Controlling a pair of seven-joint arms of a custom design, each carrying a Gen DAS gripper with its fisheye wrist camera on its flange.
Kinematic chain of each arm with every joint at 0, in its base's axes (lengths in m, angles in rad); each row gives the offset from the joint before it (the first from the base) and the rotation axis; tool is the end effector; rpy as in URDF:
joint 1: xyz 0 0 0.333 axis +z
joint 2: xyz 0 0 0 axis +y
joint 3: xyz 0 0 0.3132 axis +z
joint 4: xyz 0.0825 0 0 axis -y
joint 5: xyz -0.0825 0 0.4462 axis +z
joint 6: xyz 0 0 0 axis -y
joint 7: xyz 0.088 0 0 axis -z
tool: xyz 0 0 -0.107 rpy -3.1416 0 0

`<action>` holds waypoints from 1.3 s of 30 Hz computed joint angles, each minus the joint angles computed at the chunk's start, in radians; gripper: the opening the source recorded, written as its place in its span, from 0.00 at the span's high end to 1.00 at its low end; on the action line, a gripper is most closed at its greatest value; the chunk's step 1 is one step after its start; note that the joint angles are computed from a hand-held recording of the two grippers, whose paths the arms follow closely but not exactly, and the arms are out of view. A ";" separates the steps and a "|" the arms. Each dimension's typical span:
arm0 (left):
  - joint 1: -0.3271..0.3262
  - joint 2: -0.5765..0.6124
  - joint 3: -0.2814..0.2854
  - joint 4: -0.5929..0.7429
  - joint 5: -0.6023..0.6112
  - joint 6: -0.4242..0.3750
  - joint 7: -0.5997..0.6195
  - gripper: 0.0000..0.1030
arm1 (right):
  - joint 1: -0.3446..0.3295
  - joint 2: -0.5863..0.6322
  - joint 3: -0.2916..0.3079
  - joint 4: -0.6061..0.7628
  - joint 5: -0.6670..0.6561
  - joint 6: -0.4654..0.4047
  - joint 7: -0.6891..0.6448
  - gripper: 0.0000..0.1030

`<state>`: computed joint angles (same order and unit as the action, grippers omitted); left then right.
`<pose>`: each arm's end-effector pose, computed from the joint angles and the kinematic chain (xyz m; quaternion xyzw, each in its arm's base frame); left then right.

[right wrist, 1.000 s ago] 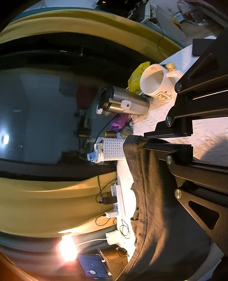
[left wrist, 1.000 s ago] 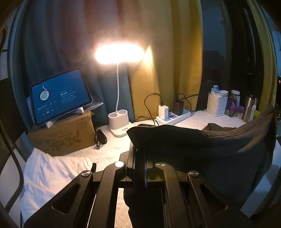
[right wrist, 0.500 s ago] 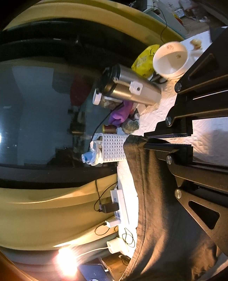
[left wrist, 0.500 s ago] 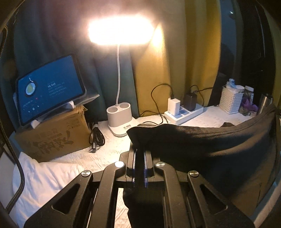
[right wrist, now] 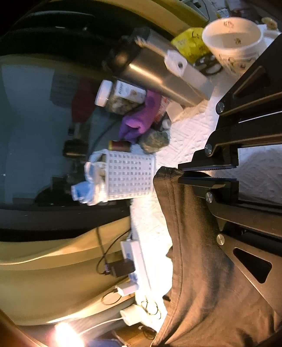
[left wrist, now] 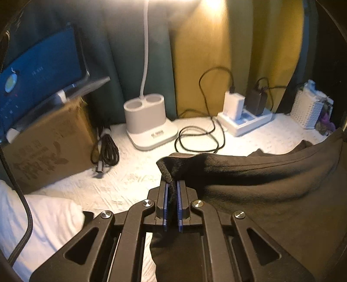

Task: Fold small clothes
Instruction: 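Lay the hem down and open both grippers, withdrawing from the shirt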

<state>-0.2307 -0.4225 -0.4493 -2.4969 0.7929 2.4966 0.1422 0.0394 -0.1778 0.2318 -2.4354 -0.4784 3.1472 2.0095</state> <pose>0.3906 -0.3202 0.4251 -0.7044 0.5884 -0.2388 0.3172 0.5242 0.1900 0.4257 -0.7347 0.5262 -0.2796 0.3242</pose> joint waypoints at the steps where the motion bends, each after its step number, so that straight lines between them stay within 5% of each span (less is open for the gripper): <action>1: 0.005 0.017 0.003 0.004 0.000 0.006 -0.001 0.95 | -0.006 0.018 0.006 0.013 -0.006 -0.009 0.004 0.96; 13: -0.010 0.137 0.060 0.032 -0.060 0.019 0.026 0.89 | 0.091 0.148 -0.085 0.113 -0.157 -0.160 0.104 0.96; 16: -0.017 0.119 0.060 0.021 -0.072 -0.005 0.002 0.74 | 0.129 0.154 -0.116 0.124 -0.178 -0.201 0.124 0.95; 18: -0.019 0.088 0.059 0.001 -0.080 -0.015 -0.021 0.51 | 0.153 0.149 -0.134 0.125 -0.179 -0.222 0.124 0.95; 21: -0.021 0.017 0.052 -0.041 -0.094 -0.020 -0.044 0.43 | 0.165 0.128 -0.144 0.121 -0.251 -0.258 0.190 0.79; 23: -0.029 -0.027 0.044 -0.062 -0.112 -0.027 -0.034 0.42 | 0.164 0.108 -0.145 0.113 -0.280 -0.281 0.220 0.44; 24: -0.029 -0.040 0.037 -0.067 -0.118 -0.030 -0.031 0.42 | 0.162 0.089 -0.145 0.103 -0.288 -0.287 0.234 0.16; 25: -0.036 -0.062 0.033 -0.078 -0.129 -0.033 -0.026 0.42 | 0.154 0.072 -0.141 0.092 -0.312 -0.283 0.264 0.10; 39: -0.122 -0.252 -0.075 -0.175 -0.232 -0.029 -0.030 0.37 | 0.036 -0.336 0.007 -0.225 -0.266 -0.227 0.307 0.10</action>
